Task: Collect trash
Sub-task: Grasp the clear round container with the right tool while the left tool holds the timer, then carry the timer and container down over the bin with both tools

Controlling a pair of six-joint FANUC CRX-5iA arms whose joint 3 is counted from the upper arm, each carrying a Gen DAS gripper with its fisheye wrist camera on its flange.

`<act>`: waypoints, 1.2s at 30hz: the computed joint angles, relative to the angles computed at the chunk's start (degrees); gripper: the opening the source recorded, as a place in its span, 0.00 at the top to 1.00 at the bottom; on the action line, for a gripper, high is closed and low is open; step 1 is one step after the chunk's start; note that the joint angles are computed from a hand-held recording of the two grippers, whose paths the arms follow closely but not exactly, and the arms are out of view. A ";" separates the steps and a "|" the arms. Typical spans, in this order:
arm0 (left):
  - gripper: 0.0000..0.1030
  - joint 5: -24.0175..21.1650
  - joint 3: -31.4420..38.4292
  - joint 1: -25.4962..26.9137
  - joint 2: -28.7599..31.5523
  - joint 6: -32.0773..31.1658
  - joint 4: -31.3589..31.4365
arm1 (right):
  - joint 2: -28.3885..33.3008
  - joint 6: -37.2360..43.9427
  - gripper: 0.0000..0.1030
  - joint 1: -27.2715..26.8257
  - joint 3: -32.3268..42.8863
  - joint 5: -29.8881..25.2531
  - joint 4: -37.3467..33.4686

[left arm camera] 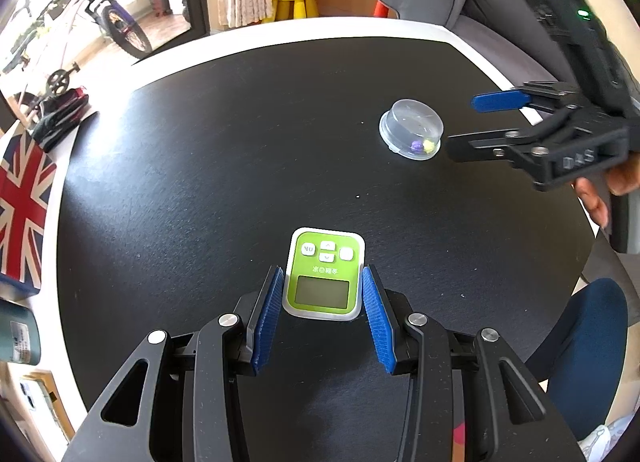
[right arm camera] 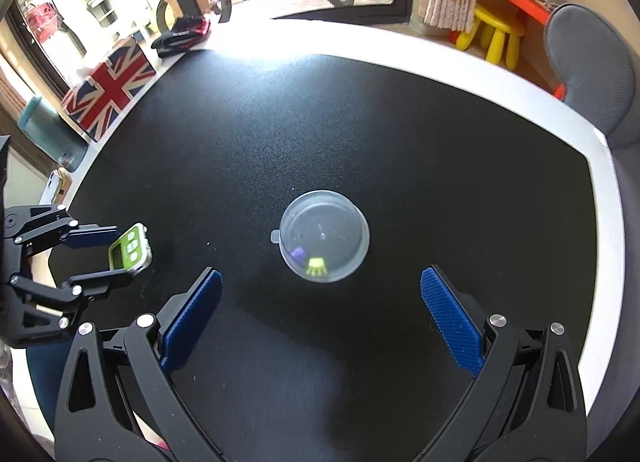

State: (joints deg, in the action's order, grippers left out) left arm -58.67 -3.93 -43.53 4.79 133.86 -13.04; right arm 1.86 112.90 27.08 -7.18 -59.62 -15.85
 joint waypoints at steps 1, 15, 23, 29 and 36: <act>0.61 0.13 -0.18 0.09 -0.08 0.04 0.06 | 0.47 -0.11 0.05 0.18 0.15 0.18 0.24; 0.61 2.66 -2.96 1.09 -1.18 0.20 1.19 | 3.70 -0.64 0.47 2.97 0.75 2.19 3.52; 0.61 2.76 -2.94 -0.06 -1.67 2.12 0.19 | 0.51 0.40 0.48 1.75 -1.02 2.49 1.56; 0.61 1.29 -1.74 -3.06 -2.82 5.97 -2.17 | -6.60 0.87 0.48 0.57 -4.84 1.37 0.09; 0.61 -2.15 2.04 -9.15 -3.11 10.87 -6.78 | -18.01 0.36 0.48 -0.27 -10.58 -0.21 -0.36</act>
State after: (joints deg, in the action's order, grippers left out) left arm -60.82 -1.89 -52.68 1.68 144.73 -19.82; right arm -16.15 113.27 26.81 -17.76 -59.83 -16.21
